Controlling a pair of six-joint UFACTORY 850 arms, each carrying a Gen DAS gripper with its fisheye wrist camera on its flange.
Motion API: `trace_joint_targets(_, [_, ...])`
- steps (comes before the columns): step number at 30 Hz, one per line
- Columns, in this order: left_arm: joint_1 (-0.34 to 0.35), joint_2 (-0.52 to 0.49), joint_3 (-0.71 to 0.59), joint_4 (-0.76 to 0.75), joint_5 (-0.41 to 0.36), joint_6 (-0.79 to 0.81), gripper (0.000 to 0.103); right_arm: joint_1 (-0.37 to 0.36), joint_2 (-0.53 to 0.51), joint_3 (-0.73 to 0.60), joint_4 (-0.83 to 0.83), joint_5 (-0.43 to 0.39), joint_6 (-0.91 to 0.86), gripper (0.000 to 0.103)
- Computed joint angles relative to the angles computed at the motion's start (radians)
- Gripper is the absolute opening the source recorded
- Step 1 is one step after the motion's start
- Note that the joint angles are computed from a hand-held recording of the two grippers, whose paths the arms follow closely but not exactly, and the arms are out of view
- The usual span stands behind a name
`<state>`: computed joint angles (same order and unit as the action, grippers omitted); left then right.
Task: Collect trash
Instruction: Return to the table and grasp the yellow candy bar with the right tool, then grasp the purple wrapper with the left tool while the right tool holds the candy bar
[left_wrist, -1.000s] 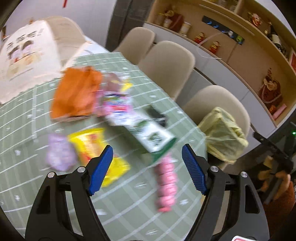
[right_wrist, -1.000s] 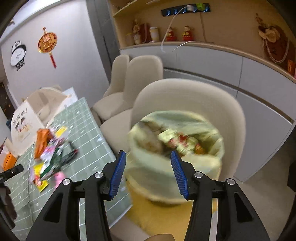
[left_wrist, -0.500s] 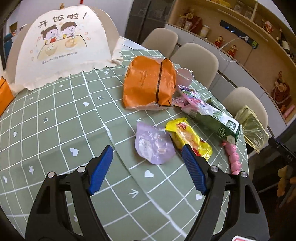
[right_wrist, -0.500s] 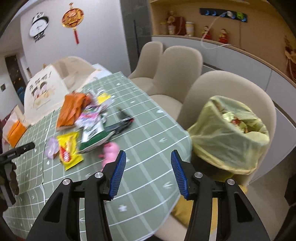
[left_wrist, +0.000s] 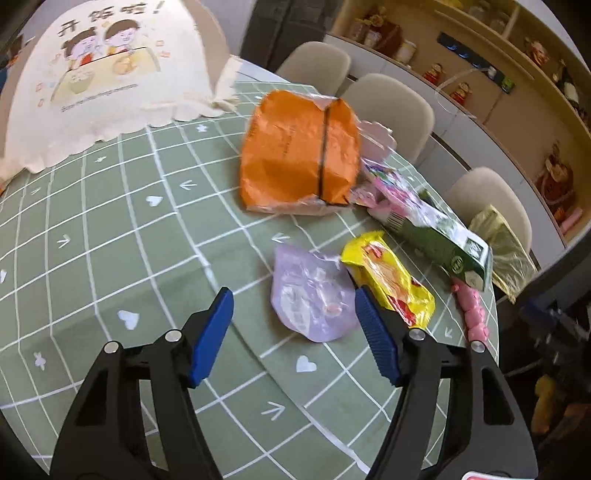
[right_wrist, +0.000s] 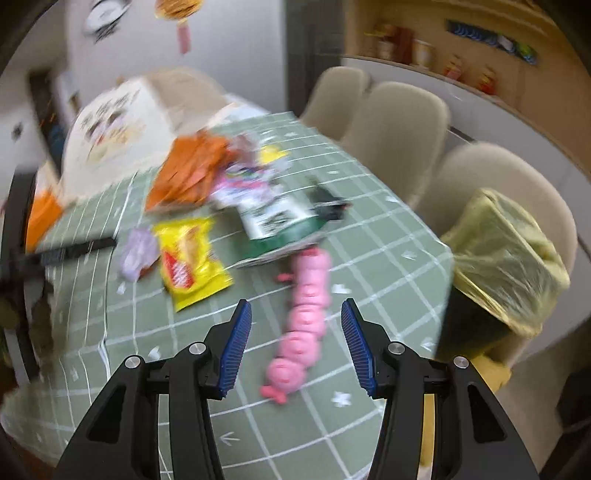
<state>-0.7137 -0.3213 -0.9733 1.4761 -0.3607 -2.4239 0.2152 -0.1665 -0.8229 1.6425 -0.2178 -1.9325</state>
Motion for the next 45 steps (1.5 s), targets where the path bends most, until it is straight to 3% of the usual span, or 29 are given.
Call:
trace_joint_targets(2, [0.001, 0.012, 0.013, -0.015, 0.0, -0.026, 0.059, 0.019, -0.023, -0.012, -0.026, -0.047, 0.004, 0.048])
trace_joint_targets(5, [-0.004, 0.029, 0.036, -0.032, -0.003, -0.05, 0.054, 0.029, -0.105, -0.085, -0.161, -0.202, 0.112, 0.048])
trace_joint_targets(10, [-0.022, 0.083, 0.101, 0.001, -0.023, -0.14, 0.053, 0.095, -0.217, -0.195, -0.188, -0.189, 0.103, 0.048])
trace_joint_targets(13, [-0.041, 0.099, 0.118, -0.046, -0.059, -0.116, 0.053, 0.128, -0.272, -0.251, -0.129, -0.148, 0.039, 0.048])
trace_joint_targets(18, [-0.05, 0.118, 0.143, -0.02, -0.044, -0.2, 0.053, 0.128, -0.371, -0.369, -0.438, -0.183, 0.376, 0.048])
trace_joint_targets(20, [-0.045, 0.111, 0.136, -0.021, -0.03, -0.185, 0.053, 0.112, -0.382, -0.381, -0.484, -0.243, 0.434, 0.034])
trace_joint_targets(22, [-0.037, 0.1, 0.126, 0.007, -0.009, -0.2, 0.053, 0.1, -0.377, -0.377, -0.54, -0.277, 0.467, 0.019])
trace_joint_targets(26, [-0.024, 0.063, 0.088, 0.032, 0.025, -0.189, 0.053, 0.079, -0.309, -0.302, -0.47, -0.241, 0.41, 0.014])
trace_joint_targets(32, [-0.015, -0.006, 0.018, -0.055, 0.057, -0.101, 0.051, 0.01, -0.204, -0.201, -0.375, -0.227, 0.386, 0.011])
trace_joint_targets(35, [-0.012, -0.04, -0.015, -0.109, 0.054, -0.059, 0.041, -0.019, -0.165, -0.163, -0.355, -0.207, 0.367, 0.011])
trace_joint_targets(41, [-0.008, -0.111, -0.114, -0.418, -0.023, 0.257, 0.013, -0.06, -0.116, -0.106, -0.252, -0.193, 0.283, 0.011])
trace_joint_targets(43, [-0.008, -0.113, -0.123, -0.427, -0.011, 0.271, 0.004, -0.072, -0.095, -0.086, -0.215, -0.192, 0.256, 0.011])
trace_joint_targets(45, [-0.018, -0.106, -0.13, -0.395, -0.018, 0.259, 0.003, -0.089, -0.064, -0.062, -0.168, -0.194, 0.211, 0.011])
